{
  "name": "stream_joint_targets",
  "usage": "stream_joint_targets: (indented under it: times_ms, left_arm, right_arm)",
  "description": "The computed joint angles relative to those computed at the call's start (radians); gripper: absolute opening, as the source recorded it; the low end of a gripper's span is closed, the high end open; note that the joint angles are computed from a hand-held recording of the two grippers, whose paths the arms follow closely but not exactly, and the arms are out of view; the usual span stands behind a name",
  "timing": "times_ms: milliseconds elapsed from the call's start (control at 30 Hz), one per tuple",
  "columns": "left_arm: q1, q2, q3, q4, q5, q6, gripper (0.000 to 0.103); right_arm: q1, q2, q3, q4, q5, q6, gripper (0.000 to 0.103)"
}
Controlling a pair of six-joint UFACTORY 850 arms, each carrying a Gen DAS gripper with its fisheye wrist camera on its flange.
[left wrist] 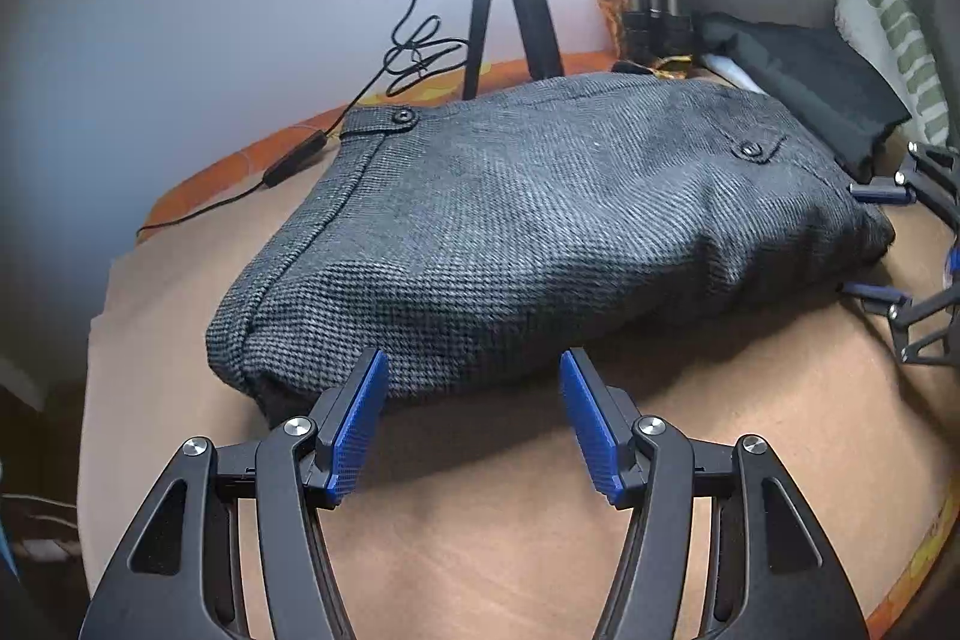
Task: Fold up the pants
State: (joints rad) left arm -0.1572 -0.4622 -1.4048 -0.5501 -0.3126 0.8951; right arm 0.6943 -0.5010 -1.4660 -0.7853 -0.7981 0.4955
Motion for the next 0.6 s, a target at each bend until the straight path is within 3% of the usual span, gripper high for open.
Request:
stream_joint_targets:
  times_ms: [100, 133, 267, 433, 600]
  left_arm:
    - [0.008, 0.007, 0.003, -0.034, 0.008, 0.027, 0.06]
    - [0.015, 0.013, 0.007, -0.047, 0.01, 0.039, 0.06]
    - [0.039, 0.032, 0.021, -0.037, 0.024, 0.033, 0.06]
    - [0.07, 0.05, 0.038, -0.02, 0.019, 0.023, 0.06]
    - [0.055, 0.083, 0.089, -0.122, 0.03, 0.176, 0.06]
  right_arm:
    - [0.003, -0.022, -0.014, -0.029, -0.019, -0.031, 0.06]
    - [0.002, -0.027, -0.023, -0.029, -0.026, -0.044, 0.048]
    - [-0.026, -0.031, -0.074, 0.07, -0.028, -0.129, 0.028]
    - [-0.103, -0.025, -0.174, 0.345, 0.001, -0.261, 0.021]
    - [-0.154, -0.043, -0.271, 0.463, 0.007, -0.271, 0.017]
